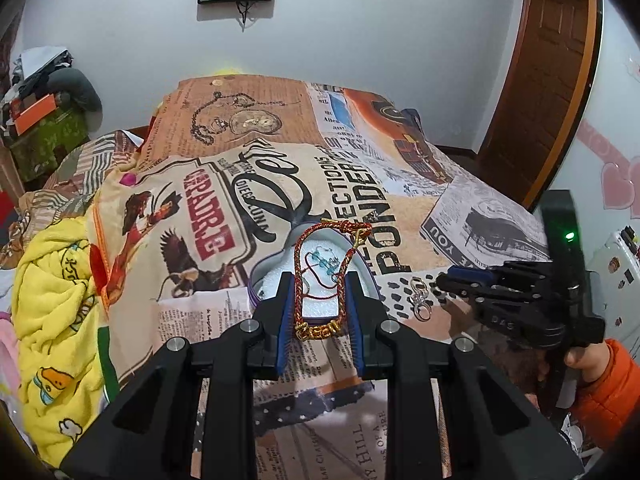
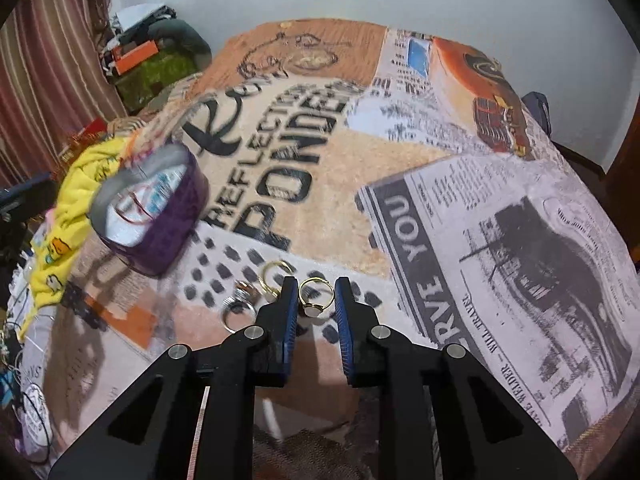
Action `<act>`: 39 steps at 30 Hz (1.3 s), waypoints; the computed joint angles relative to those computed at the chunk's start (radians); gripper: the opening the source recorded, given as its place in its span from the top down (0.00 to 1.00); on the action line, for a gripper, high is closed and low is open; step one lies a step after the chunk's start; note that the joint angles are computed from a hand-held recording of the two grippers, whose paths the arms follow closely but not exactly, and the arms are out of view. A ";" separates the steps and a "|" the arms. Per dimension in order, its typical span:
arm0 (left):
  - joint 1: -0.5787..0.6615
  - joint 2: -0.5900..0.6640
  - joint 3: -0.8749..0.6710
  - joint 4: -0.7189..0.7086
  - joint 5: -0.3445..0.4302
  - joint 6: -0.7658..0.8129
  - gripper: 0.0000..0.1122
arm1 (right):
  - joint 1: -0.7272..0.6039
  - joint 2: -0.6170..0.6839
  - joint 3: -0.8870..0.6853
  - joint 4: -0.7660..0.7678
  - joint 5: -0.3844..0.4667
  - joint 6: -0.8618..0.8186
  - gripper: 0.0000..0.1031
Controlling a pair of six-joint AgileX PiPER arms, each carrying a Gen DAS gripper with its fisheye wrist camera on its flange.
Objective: Organize jewelry
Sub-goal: 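Carry the bracelet over the tin with left gripper while right grasps a gold ring, then release the bracelet into the tin with left gripper while right drops the gold ring in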
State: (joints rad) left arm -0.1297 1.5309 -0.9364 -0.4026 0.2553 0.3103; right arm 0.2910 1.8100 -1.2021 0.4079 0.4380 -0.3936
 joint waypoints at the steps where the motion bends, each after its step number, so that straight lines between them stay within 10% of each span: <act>1: 0.004 0.000 -0.002 -0.004 0.002 0.006 0.79 | 0.002 -0.009 -0.003 0.011 0.002 -0.006 0.84; 39: 0.110 0.211 -0.183 -0.281 0.151 0.347 0.74 | 0.140 0.057 -0.168 0.215 0.055 -0.228 0.84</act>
State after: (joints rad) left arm -0.0194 1.7419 -1.1197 -0.6841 0.4065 0.6574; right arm 0.4312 1.8669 -1.3700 0.6226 0.4931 -0.6218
